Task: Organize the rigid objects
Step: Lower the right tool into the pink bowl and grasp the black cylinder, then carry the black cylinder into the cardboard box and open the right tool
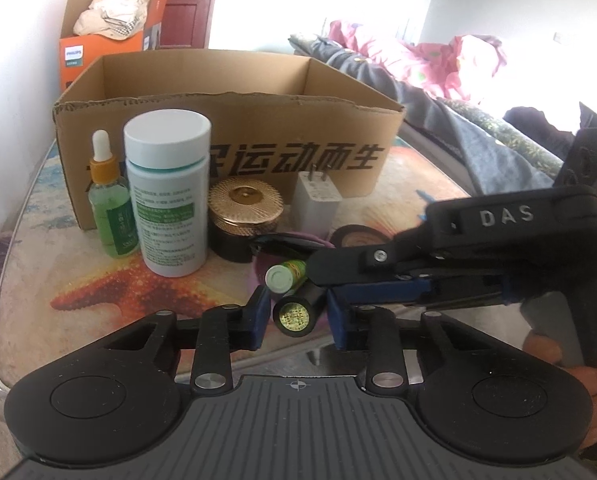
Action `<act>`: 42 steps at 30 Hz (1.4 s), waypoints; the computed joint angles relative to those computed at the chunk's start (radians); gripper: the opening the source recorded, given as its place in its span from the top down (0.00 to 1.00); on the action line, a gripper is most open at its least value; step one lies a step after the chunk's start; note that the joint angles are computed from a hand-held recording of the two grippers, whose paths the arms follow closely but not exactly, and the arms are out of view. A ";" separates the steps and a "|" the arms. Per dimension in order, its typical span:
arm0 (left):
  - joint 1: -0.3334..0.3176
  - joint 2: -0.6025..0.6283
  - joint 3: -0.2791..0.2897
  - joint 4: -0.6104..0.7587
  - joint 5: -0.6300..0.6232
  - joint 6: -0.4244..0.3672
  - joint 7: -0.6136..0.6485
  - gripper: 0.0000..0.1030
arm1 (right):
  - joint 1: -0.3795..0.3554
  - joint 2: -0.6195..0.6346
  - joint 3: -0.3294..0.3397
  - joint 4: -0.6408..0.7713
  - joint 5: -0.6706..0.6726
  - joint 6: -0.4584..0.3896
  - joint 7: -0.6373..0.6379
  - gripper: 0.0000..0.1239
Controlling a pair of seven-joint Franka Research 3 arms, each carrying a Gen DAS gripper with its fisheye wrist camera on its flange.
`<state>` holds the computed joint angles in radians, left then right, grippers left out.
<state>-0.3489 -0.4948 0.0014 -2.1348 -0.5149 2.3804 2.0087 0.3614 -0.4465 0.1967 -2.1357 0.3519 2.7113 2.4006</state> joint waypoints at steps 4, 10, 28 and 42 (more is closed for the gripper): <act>-0.009 0.003 0.001 0.010 -0.011 -0.023 0.005 0.77 | -0.007 -0.009 0.005 -0.004 -0.002 -0.010 0.025 0.64; 0.005 0.026 -0.019 0.036 0.010 -0.062 -0.015 0.77 | -0.013 -0.012 0.009 -0.006 -0.005 -0.013 0.058 0.64; 0.055 0.119 -0.070 0.164 0.088 -0.148 -0.068 0.78 | -0.026 0.006 0.010 -0.008 -0.006 0.008 0.132 0.74; 0.035 0.059 -0.055 0.124 0.070 -0.098 -0.039 0.78 | -0.032 -0.038 0.028 -0.035 -0.036 0.054 0.142 0.78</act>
